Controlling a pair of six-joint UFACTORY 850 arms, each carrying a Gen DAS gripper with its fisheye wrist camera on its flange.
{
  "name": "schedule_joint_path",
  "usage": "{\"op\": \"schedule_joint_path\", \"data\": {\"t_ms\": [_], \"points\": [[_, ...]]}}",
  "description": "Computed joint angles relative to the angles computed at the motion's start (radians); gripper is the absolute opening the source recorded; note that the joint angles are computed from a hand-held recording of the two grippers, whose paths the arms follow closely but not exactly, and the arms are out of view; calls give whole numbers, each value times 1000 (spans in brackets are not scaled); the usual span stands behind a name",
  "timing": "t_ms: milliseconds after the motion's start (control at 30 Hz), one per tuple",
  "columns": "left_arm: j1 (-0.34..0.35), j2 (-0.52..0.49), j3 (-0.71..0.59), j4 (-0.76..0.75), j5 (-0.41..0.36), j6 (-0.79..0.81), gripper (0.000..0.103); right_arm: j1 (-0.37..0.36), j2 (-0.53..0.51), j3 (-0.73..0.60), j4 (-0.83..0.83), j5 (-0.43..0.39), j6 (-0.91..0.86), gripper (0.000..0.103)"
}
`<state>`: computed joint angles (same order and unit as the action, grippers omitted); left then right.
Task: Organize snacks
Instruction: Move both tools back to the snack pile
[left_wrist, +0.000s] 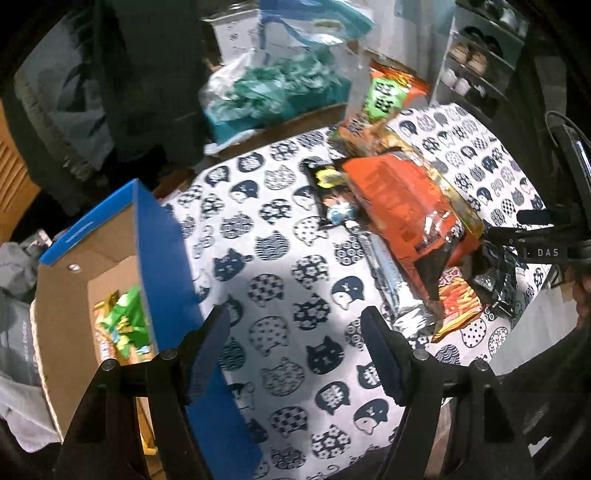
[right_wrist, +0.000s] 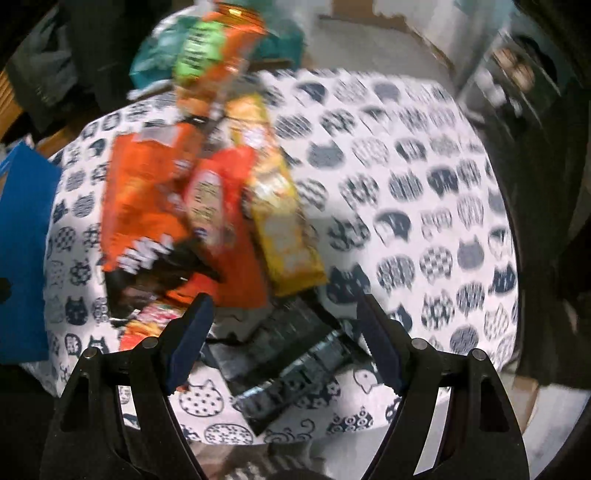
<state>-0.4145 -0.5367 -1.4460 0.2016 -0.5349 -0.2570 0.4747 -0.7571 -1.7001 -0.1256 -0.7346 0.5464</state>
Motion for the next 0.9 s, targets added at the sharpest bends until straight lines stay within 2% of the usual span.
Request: {"op": "schedule_joint_path", "data": {"t_ms": [233, 500, 700, 900], "points": [[-24, -49, -40, 61, -8, -30, 74, -17, 2, 47, 66, 6, 53, 79], [-39, -66, -54, 92, -27, -44, 74, -6, -32, 29, 57, -31, 105, 79], [-48, -86, -87, 61, -42, -19, 74, 3, -50, 25, 36, -70, 83, 81], [-58, -112, -131, 5, -59, 20, 75, -3, -20, 76, 47, -40, 24, 81]]}}
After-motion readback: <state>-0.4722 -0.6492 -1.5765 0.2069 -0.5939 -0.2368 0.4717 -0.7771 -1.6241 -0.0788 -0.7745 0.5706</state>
